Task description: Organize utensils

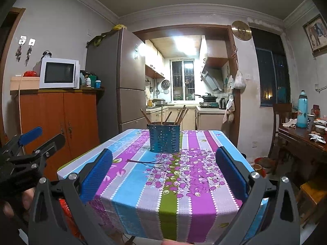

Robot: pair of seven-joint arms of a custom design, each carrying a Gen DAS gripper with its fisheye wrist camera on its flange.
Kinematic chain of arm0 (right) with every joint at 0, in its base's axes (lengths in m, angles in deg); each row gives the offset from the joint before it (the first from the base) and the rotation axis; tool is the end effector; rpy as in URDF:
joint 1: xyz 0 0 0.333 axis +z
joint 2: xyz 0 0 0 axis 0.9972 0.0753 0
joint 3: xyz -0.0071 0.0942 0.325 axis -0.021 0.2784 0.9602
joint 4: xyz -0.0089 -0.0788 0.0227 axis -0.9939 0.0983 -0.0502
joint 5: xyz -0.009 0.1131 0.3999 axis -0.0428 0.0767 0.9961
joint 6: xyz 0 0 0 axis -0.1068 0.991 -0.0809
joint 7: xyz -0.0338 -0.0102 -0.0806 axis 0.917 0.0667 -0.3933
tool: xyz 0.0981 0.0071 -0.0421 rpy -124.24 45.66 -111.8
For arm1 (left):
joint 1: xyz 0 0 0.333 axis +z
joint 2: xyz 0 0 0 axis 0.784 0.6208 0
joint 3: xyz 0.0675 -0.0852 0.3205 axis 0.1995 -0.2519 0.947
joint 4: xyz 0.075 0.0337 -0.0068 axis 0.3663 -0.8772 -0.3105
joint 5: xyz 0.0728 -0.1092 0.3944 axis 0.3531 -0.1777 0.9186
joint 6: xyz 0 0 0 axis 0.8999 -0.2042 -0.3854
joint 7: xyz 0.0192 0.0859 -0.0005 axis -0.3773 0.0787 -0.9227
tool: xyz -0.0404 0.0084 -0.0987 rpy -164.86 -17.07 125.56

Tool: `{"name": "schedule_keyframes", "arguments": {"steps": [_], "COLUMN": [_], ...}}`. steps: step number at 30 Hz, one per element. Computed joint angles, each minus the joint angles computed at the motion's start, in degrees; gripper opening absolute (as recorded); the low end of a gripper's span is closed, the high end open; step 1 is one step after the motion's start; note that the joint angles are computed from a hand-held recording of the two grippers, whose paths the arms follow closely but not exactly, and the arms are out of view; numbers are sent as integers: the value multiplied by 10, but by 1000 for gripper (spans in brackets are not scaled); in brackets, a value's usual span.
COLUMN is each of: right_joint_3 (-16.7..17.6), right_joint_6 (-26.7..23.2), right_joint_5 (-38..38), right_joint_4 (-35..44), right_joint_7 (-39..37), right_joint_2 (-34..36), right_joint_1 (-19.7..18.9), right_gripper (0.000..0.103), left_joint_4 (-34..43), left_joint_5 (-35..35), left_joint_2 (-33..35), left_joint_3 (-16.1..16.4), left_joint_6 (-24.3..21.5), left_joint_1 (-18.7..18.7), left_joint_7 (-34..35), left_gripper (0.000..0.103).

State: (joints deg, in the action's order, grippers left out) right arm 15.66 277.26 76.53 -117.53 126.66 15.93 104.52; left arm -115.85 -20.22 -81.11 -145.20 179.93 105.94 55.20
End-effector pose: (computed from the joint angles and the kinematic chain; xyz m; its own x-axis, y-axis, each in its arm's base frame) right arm 0.5147 0.2344 0.5542 0.4184 -0.9079 -0.0274 -0.1160 -0.0235 -0.9930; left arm 0.4295 -0.3814 0.5502 0.1806 -0.9829 -0.0369 -0.0375 0.0307 -0.9988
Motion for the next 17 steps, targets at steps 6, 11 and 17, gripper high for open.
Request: {"name": "schedule_keyframes", "arguments": {"steps": [6, 11, 17], "right_joint_3": [-1, 0, -1], "right_joint_6": [-1, 0, -3], "right_joint_5": [-5, -4, 1], "right_joint_4": [0, -1, 3], "right_joint_7": [6, 6, 2], "right_joint_2": [0, 0, 1], "right_joint_1": [-1, -1, -2], "right_gripper": [97, 98, 98], "left_joint_4": [4, 18, 33], "left_joint_5": [-1, -5, -8], "left_joint_2": [8, 34, 74], "left_joint_3": [-2, -18, -38], "left_joint_6": [7, -6, -31], "left_joint_1": [4, 19, 29], "left_joint_7": [4, 14, 35], "left_gripper": [98, 98, 98]}}
